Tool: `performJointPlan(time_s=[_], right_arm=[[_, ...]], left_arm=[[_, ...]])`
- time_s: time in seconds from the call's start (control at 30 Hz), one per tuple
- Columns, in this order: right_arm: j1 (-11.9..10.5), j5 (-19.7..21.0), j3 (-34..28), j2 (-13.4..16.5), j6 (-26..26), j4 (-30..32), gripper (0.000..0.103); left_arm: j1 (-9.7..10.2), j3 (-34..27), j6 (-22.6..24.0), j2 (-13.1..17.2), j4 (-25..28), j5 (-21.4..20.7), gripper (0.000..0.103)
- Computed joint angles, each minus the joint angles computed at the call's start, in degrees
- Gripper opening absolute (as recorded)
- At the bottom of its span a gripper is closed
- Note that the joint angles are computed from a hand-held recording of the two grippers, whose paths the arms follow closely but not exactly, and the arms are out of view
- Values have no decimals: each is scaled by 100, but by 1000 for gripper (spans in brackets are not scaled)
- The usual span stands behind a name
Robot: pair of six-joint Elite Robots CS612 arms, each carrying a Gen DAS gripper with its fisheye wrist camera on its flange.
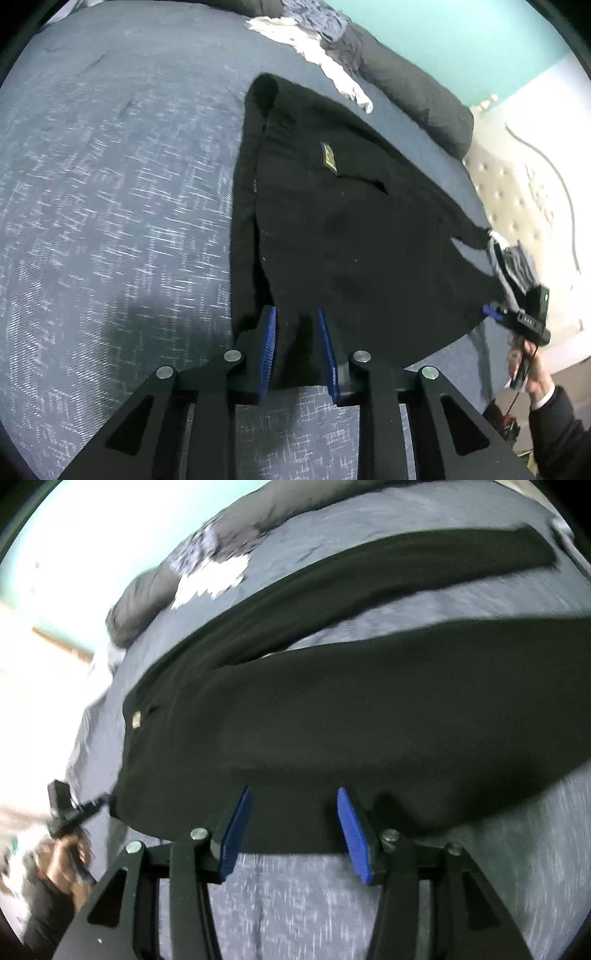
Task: Fold clothes
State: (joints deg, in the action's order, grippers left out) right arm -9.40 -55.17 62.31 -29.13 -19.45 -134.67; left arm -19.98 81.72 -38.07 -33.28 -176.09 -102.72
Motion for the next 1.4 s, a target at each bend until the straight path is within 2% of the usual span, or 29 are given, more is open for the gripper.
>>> performJointPlan(time_s=[0.03,0.07,0.1,0.23,0.4,0.5,0.53,0.6,0.7,0.8,0.87,1.0,1.07,1.13,1.3,1.37,1.4], right_arm=[[58,-169,-35,22,-175,-24,49],[105,-346,-59,40,-366,-48,49],[155,-520,-81,58,-556,-72,49],[312,-1114,-129,139,-1088,-205,49],[408,-1520,-238,293,-1537,-364,49],[411,-1580,-267,324,-1737,-349,17],[400,-1557,-289,330,-1762,-284,11],[376,-1514,-323,328,-1842,-112,7],[357,-1540,-354,337,-1973,103,7],[307,-1430,-434,339,-1887,446,7],[267,-1352,-447,312,-1860,606,7],[161,-1358,-330,191,-1926,599,10],[61,-1217,-285,150,-1821,509,17],[-49,-1095,-262,124,-1651,412,35],[-254,-983,-363,131,-1442,357,37],[-272,-996,-244,57,-1429,229,38],[-292,-995,-152,-9,-1416,177,39]], left_arm=[[-5,-18,16,11,35,-9,23],[-5,-17,9,13,44,-27,9],[-4,-15,2,16,52,-44,4],[-5,82,15,-41,18,-13,4],[10,177,28,-106,-38,-24,3],[26,174,51,-121,-1,-35,3],[30,172,48,-122,1,-38,3],[35,165,42,-115,18,-28,3],[25,120,6,-77,144,-1,3],[12,105,7,-80,217,21,4],[3,127,2,-112,215,76,8],[-12,224,-55,-226,235,312,7],[-3,290,-141,-272,187,428,8],[0,355,-233,-311,117,496,8],[-64,524,-246,-468,66,733,12],[-101,577,-245,-532,47,835,22],[-122,603,-252,-563,27,873,24]])
